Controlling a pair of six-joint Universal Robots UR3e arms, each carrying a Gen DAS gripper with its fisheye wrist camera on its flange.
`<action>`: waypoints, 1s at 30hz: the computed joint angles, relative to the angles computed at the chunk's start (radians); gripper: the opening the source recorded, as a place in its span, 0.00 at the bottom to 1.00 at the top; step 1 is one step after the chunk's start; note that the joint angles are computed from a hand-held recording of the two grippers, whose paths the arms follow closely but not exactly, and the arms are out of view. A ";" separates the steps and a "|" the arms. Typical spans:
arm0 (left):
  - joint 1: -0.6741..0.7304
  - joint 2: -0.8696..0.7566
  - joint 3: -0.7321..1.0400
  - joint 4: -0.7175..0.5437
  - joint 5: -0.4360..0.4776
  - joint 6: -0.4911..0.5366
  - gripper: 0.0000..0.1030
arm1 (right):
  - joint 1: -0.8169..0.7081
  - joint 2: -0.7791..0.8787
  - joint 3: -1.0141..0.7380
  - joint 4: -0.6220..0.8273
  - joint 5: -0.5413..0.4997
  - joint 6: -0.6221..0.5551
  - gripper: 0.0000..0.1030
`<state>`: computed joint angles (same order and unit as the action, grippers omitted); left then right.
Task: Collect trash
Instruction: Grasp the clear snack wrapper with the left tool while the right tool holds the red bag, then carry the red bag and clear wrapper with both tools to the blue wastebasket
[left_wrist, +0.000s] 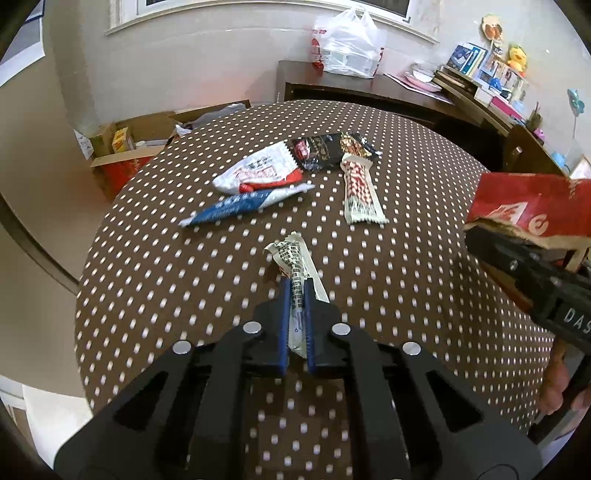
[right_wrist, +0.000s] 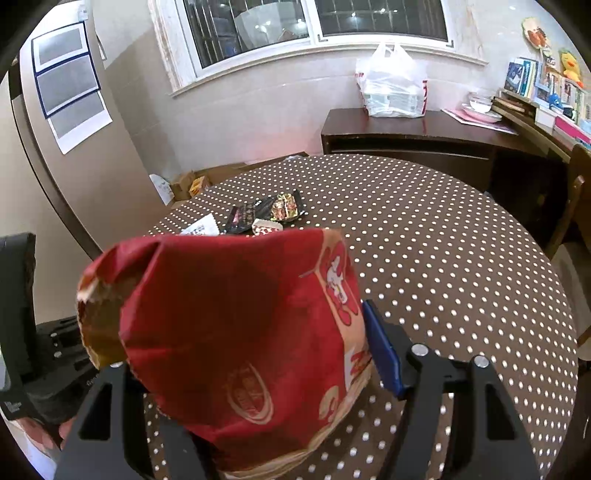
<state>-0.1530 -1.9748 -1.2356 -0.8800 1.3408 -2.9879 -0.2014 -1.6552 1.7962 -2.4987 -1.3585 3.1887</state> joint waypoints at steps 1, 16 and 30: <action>0.004 0.021 -0.024 0.001 -0.009 0.001 0.07 | 0.003 -0.019 0.012 0.002 0.002 0.000 0.65; 0.247 0.597 -0.624 0.051 -0.117 0.047 0.07 | 0.291 -0.115 0.073 -0.034 -0.053 0.168 0.65; 0.912 1.162 -0.869 -0.429 -0.287 0.409 0.07 | 0.626 0.183 -0.195 -0.037 -0.126 0.265 0.65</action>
<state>0.7589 -0.8132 -2.1043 -1.3095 1.0542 -2.5792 0.4248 -1.4726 1.6013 -2.5361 -1.4845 3.4535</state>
